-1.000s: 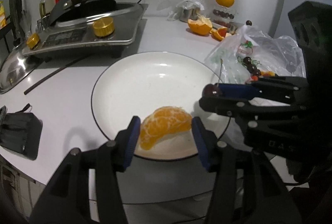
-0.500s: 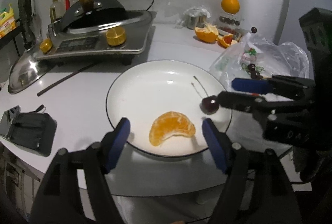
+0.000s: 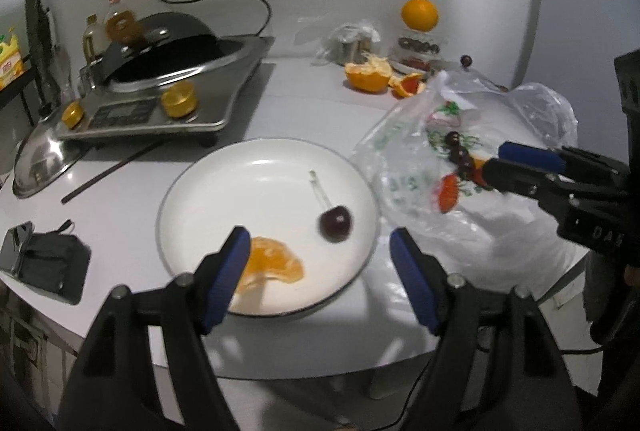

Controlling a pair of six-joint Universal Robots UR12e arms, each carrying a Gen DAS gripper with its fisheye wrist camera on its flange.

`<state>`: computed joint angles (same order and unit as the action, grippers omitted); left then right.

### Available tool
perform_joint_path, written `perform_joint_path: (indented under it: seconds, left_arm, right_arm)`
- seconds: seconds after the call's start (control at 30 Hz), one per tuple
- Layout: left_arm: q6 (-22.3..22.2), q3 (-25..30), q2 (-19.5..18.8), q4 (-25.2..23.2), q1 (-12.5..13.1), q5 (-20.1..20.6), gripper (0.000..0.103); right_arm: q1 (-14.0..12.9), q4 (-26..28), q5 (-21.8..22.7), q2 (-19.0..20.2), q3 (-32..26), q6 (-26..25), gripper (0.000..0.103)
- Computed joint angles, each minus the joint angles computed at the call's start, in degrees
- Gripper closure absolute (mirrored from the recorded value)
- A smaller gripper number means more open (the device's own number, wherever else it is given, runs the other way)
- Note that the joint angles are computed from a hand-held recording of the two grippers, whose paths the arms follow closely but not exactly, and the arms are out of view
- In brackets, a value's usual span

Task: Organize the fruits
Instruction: 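Open both grippers to drop the mandarin segment and cherry on the plate, then grasp a strawberry with the left gripper while the right gripper grasps a cherry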

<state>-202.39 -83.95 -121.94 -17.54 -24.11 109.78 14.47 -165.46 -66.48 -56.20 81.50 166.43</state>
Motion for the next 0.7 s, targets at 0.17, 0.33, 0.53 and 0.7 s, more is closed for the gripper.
perform_joint_path:
  seconds: [0.17,0.33,0.53,0.7]
  left_arm:
    - [1.1,3.4,-1.7,-2.9,-1.0,0.1,0.030]
    - [2.7,7.2,-3.7,-5.4,-2.1,0.5,0.030]
    - [4.8,11.3,-6.0,-8.8,-3.0,1.4,0.030]
    - [8.8,14.6,-8.2,-9.1,-3.9,1.8,0.030]
  right_arm:
    - [-1.9,-2.4,0.4,-0.7,1.8,2.1,0.058]
    - [-3.3,-3.4,0.1,-0.9,2.9,2.9,0.058]
    - [-5.0,-4.1,0.3,-1.0,4.1,3.3,0.058]
    - [-6.1,-4.0,0.9,-0.8,4.5,4.0,0.058]
